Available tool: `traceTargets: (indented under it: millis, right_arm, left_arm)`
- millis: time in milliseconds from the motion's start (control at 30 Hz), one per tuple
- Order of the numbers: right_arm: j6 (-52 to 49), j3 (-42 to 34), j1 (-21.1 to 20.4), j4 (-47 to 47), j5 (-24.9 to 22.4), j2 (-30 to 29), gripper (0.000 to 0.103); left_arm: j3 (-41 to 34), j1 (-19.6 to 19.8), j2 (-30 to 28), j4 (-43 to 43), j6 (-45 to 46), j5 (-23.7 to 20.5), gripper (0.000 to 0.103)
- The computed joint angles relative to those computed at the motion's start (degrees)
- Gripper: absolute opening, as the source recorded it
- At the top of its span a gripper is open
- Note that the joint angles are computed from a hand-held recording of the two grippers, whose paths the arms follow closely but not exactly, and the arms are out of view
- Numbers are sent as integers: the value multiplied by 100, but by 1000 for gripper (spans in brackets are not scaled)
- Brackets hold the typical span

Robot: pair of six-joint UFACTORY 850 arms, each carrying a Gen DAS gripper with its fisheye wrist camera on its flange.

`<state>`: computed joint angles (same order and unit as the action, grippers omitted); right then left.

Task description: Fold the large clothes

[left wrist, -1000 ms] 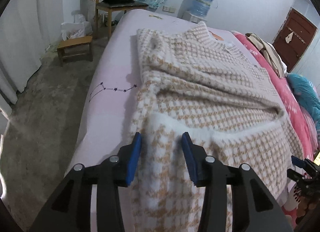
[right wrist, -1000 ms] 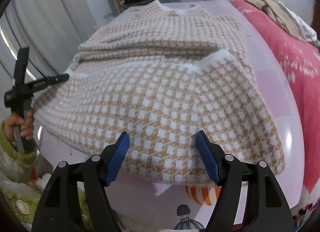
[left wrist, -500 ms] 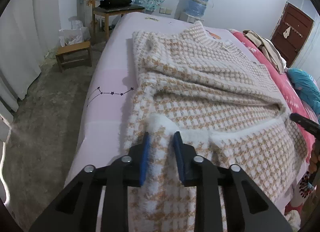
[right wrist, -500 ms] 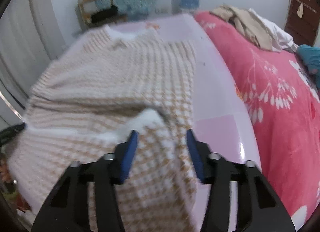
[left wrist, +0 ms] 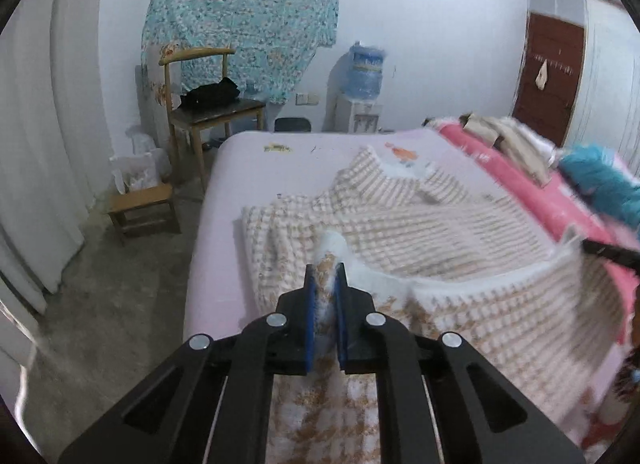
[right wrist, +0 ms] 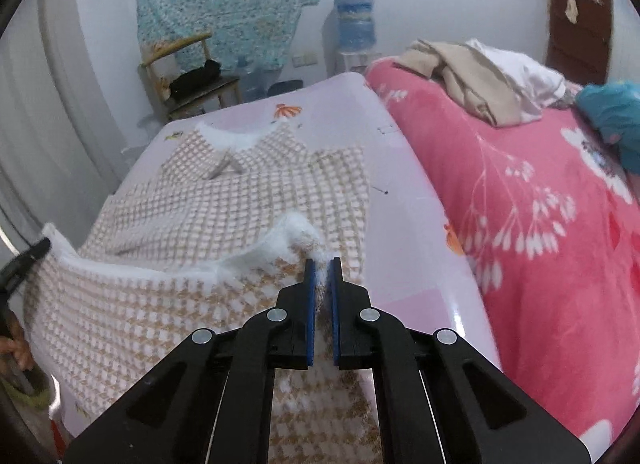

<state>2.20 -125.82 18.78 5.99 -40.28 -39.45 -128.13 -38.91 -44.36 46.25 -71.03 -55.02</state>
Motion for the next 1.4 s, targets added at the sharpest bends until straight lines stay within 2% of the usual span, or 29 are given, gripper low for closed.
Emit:
traceTargets:
  millis: [200,300,333,367,433,467,600,700,733,767,833,867,933,967,1033,1100,1167,1300,1400]
  right_arm:
    - [129,-596,-23,-48,-398,-699,5]
    - [43,-488,-68,126,-257,-705,13]
    - [28,-545,-81,154,-311,-733,23]
    - [232,-623,-77,-50,-387,-748,42]
    - [192,-540,-141,107,-330,-647,62]
    - [63,-430,-185,317,-249,-562,62]
    - [-575,501,-317,1158,146,193,62]
    - [-1660,1357,-313,1990,381,865,63]
    - [-2069,1637,-281,2275,405,1075,63]
    - [-2320,1768,-245,2447,383,1175,63]
    - [-3106,2187,-111,2973,207,1458,60]
    - [-3403,2349,-18,3104,127,1552,55]
    - [-3659,2506,174,3021,-8,1606,48]
    - [-3696,2545,285,2868,-63,1580,43]
    - [-3351,2527,484,2247,-1,1447,39]
    - [-3026,2490,607,1736,29,1266,39]
    - [-3017,2455,571,1970,61,1193,40]
    - [-2802,2236,573,1711,-140,1126,40]
    - [-2619,2382,588,1415,35,1355,40]
  left_arm:
    - [199,142,-197,-334,17,-11,10]
    - [543,141,-61,-232,-224,168,13]
    - [530,137,-58,-244,-225,161,13]
    - [479,142,-74,-279,-205,139,18]
    - [549,138,29,-236,-401,78,29]
    - [551,134,54,-188,-489,48,34]
    - [1181,-33,655,383,-1268,235,35]
    - [1686,-244,1119,725,-1660,875,35]
    - [1818,-317,1231,590,-1556,1311,35]
    - [1793,-337,1223,358,-1326,1507,35]
    - [1656,-439,1099,-654,-366,2018,35]
    - [1604,-469,1027,-1147,74,2206,35]
    - [1360,-541,789,-1781,705,2146,35]
    - [1054,-583,540,-2078,1009,1824,35]
    - [726,-591,254,-2285,1103,1423,35]
    - [675,-532,133,-2498,1076,1326,37]
    - [819,-537,151,-2287,864,1483,37]
    - [508,-634,27,-2173,935,1130,37]
    - [622,-653,159,-1653,480,1068,37]
